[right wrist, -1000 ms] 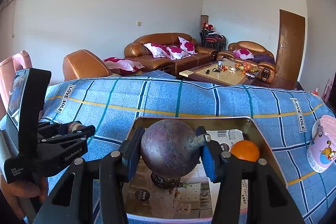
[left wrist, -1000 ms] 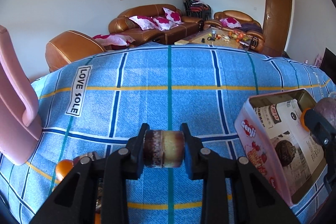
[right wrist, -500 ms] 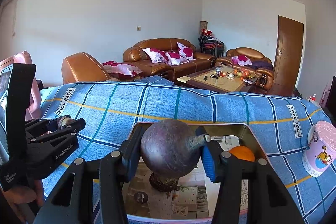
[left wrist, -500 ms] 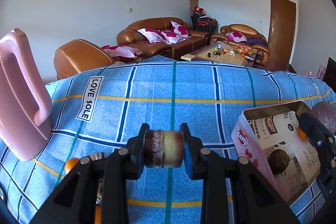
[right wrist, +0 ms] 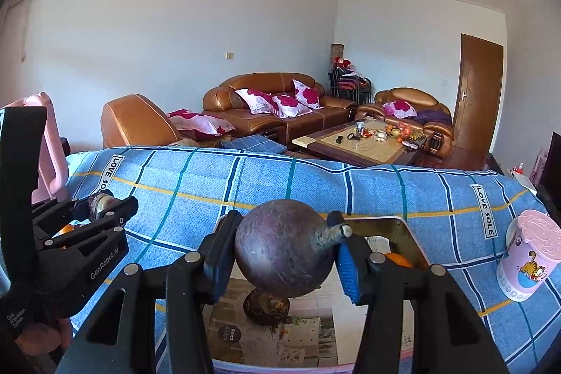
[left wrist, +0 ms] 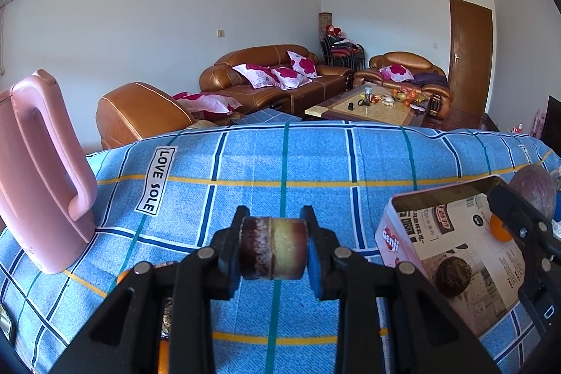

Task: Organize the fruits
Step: 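Carry the purple fruit over the pink tin with the right gripper while the left carries the cake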

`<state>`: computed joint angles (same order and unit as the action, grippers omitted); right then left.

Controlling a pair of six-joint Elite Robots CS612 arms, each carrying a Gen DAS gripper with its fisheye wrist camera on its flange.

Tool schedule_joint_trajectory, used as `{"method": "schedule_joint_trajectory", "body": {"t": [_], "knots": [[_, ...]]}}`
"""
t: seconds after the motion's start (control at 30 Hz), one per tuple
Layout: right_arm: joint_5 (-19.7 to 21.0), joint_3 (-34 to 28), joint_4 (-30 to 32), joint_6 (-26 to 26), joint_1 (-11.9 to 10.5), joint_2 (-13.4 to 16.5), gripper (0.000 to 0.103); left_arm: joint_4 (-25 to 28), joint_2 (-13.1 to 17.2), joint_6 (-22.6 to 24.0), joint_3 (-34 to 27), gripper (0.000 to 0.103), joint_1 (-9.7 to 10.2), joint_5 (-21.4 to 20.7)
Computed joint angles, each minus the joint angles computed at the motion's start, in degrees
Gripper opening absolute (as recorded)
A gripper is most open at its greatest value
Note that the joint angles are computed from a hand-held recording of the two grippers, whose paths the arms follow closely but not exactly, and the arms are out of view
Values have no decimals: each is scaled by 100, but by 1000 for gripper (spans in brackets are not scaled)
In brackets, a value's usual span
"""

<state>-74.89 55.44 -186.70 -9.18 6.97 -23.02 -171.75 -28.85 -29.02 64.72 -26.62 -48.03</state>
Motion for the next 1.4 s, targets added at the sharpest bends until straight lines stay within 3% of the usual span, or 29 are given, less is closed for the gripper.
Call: {"method": "schedule_joint_trajectory", "body": {"t": [0.53,0.87,1.4], "knots": [[-194,-40,-126,31,-12,13,52,-202,1,-11,43,31,-13,19],[-356,-76,-174,122,-110,21,52,-358,52,225,-90,31,-77,44],[-578,-223,-45,322,-308,65,52,12,387,518,-847,31,-256,-210]]}}
